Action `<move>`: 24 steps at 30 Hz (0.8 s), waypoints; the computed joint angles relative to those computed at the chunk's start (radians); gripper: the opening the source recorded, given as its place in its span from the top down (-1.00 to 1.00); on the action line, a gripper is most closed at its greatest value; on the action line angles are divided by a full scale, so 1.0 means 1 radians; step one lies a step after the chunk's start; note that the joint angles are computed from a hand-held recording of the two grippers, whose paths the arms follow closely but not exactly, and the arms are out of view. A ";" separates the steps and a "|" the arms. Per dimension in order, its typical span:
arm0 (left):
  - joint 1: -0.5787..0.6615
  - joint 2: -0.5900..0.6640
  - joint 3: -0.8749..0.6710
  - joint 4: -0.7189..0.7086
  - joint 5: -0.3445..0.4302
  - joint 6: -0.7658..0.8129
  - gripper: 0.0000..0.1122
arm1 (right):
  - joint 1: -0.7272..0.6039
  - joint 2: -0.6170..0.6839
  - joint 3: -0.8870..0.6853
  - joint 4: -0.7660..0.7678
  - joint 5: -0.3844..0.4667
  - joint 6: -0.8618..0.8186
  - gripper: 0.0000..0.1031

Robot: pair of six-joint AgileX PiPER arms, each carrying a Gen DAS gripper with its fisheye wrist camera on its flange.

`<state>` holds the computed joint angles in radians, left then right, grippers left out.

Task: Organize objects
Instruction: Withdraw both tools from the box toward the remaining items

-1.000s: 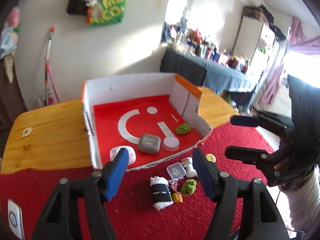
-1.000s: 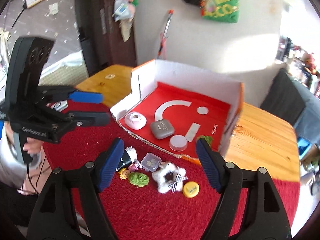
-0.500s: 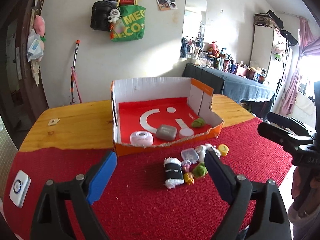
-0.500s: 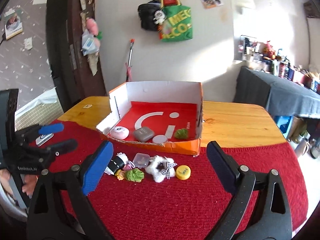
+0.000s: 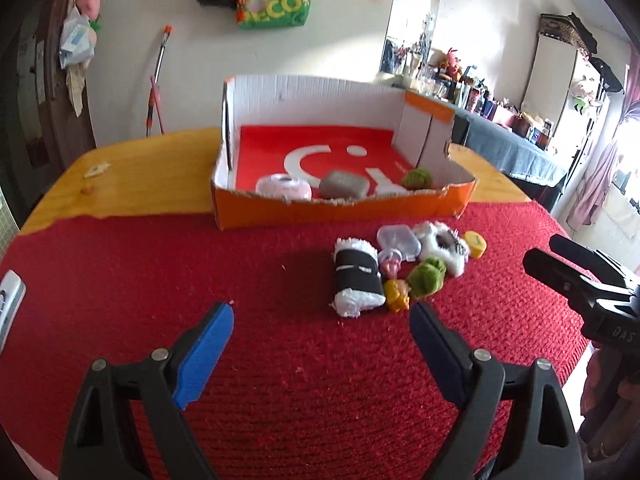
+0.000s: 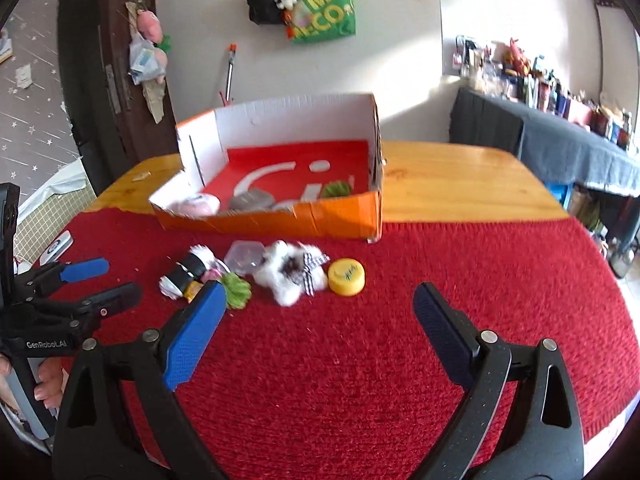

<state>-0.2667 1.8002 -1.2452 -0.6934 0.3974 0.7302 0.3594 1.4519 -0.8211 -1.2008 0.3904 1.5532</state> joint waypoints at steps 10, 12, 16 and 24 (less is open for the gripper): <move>-0.018 0.101 -0.131 0.163 0.073 -0.161 -0.62 | -0.054 0.038 -0.027 0.172 -0.011 -0.191 -0.86; -0.026 0.116 -0.158 0.192 0.088 -0.179 -0.62 | -0.075 0.048 -0.035 0.219 -0.023 -0.245 -0.86; -0.040 0.142 -0.197 0.262 0.103 -0.225 -0.62 | -0.110 0.050 -0.040 0.304 -0.045 -0.331 -0.86; -0.049 0.184 -0.250 0.366 0.122 -0.291 -0.63 | -0.143 0.054 -0.045 0.363 -0.056 -0.401 -0.86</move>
<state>-0.3157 1.9844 -1.4956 -0.3269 0.5194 0.4388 0.2163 1.5055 -0.8666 -0.8382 0.3349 1.1524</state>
